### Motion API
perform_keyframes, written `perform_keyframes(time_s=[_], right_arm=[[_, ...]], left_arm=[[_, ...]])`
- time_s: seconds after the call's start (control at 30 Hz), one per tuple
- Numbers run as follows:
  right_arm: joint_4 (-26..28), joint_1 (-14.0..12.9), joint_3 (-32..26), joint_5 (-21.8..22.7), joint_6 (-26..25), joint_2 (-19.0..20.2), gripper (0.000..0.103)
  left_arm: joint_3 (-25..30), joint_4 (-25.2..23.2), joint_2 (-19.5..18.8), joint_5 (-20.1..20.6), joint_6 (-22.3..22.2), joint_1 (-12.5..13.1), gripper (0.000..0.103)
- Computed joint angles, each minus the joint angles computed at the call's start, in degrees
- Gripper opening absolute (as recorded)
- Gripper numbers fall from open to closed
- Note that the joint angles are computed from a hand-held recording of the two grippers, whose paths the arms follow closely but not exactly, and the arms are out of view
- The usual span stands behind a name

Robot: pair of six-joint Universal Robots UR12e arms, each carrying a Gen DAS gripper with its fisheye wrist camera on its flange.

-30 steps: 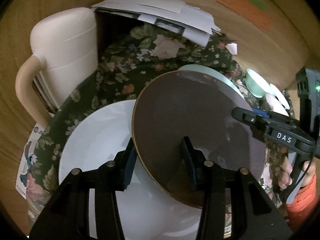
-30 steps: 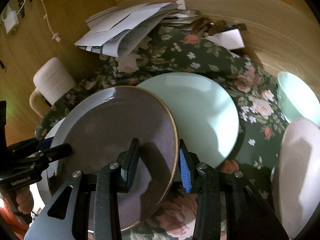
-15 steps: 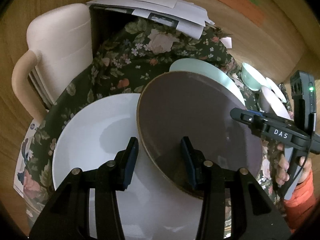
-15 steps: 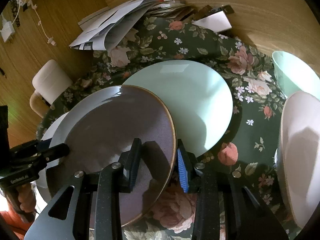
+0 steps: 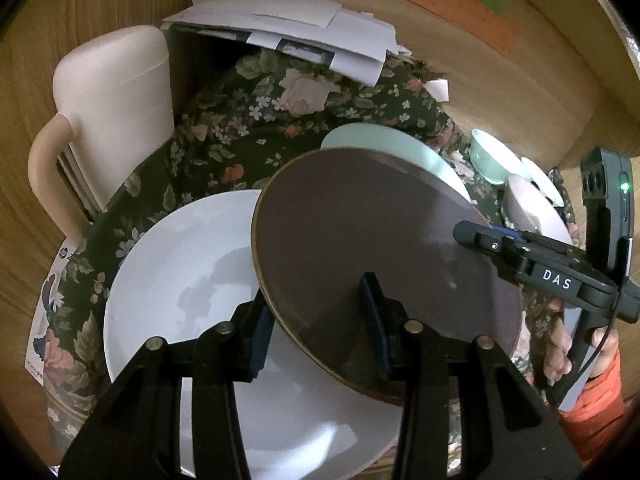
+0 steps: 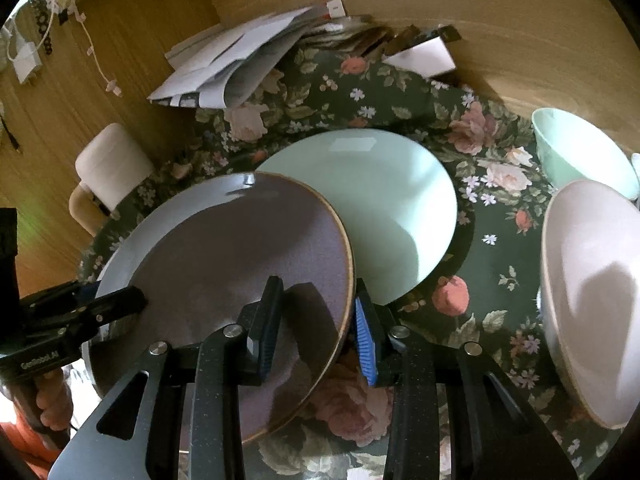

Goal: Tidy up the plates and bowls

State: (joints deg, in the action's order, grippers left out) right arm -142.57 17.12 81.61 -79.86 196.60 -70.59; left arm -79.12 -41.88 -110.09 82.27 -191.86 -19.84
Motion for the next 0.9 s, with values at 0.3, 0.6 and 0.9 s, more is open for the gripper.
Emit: perform_keyframes(time_s=[0.3, 0.6, 0.9], right_arm=[[-3.21, -0.10, 2.98, -1.96, 0.39, -2.46, 0.031], [-6.35, -0.36, 6.63, -4.79, 1.94, -5.68, 0.031], [-8.56, -0.56, 10.89, -8.01, 3.31, -9.50, 0.031]], left_arm=[[0.12, 2.14, 0.20, 0.15, 0.18, -0.78, 0.042], [0.45, 3.74, 0.48, -0.86, 1.97, -2.05, 0.042], [0.62, 4.99, 0.58, -1.89, 3.39, -3.64, 0.042]])
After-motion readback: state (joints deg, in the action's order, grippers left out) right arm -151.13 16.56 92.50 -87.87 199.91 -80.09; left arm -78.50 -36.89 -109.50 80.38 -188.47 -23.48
